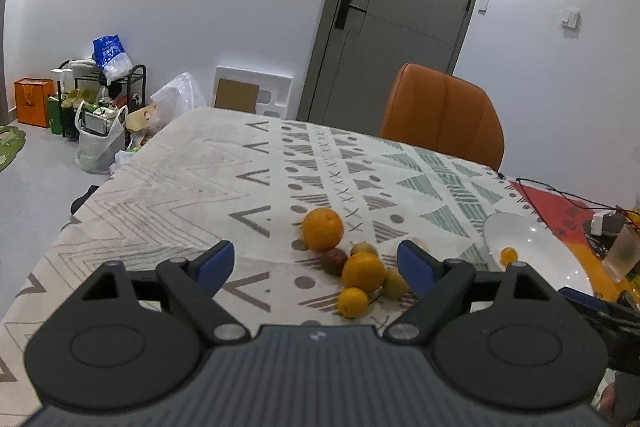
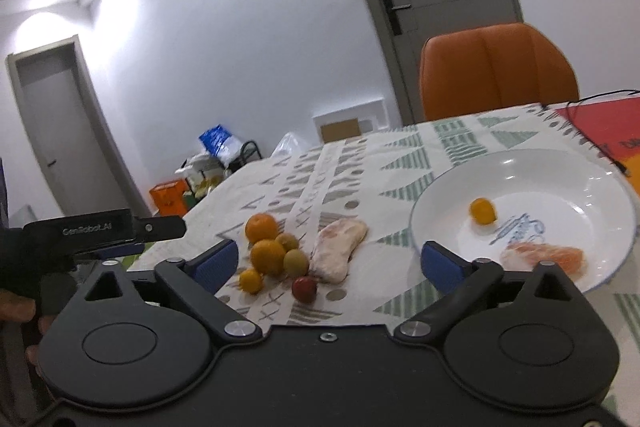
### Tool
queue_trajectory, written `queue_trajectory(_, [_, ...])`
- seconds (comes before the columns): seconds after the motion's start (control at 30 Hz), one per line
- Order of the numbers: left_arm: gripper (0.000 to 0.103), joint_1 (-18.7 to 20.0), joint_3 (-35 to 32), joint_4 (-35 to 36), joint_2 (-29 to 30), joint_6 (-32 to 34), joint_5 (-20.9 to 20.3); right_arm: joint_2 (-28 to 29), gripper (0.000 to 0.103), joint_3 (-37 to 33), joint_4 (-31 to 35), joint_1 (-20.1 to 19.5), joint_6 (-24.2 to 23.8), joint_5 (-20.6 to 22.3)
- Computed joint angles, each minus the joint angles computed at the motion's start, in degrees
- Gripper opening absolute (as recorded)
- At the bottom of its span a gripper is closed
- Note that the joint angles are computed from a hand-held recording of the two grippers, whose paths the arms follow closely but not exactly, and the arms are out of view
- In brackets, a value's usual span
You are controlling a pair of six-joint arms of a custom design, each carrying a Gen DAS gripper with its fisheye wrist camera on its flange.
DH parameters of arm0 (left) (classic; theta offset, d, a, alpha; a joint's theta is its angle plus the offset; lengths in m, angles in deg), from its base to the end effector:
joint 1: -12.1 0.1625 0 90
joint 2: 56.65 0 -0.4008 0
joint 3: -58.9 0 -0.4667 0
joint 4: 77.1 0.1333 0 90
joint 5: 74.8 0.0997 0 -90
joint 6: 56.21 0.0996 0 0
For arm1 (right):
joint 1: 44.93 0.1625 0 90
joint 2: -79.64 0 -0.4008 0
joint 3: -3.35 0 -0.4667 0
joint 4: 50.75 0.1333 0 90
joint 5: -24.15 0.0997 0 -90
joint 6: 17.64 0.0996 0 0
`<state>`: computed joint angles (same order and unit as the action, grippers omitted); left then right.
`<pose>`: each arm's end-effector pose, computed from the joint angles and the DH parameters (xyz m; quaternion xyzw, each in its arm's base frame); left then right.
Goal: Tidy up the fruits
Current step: 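Move both open tools back toward the fruit pile, then grasp the red plum with the right tool while the left tool grasps another small orange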
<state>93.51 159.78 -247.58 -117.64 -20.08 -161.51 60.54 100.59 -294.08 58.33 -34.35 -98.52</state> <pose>0.0340 -0.7059 0.2031 0.3475 0.8708 -0.3303 0.1087 0.2107 -0.5475 -0.0881 0.0309 -0.7789 0.5785 0.2404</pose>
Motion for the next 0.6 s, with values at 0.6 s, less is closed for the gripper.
queue_trajectory(0.6, [0.07, 1.53, -4.01, 5.33, 4.29, 0.15, 1.28, 0.23, 0.053, -2.87, 12.9, -2.73, 4.88, 2.48])
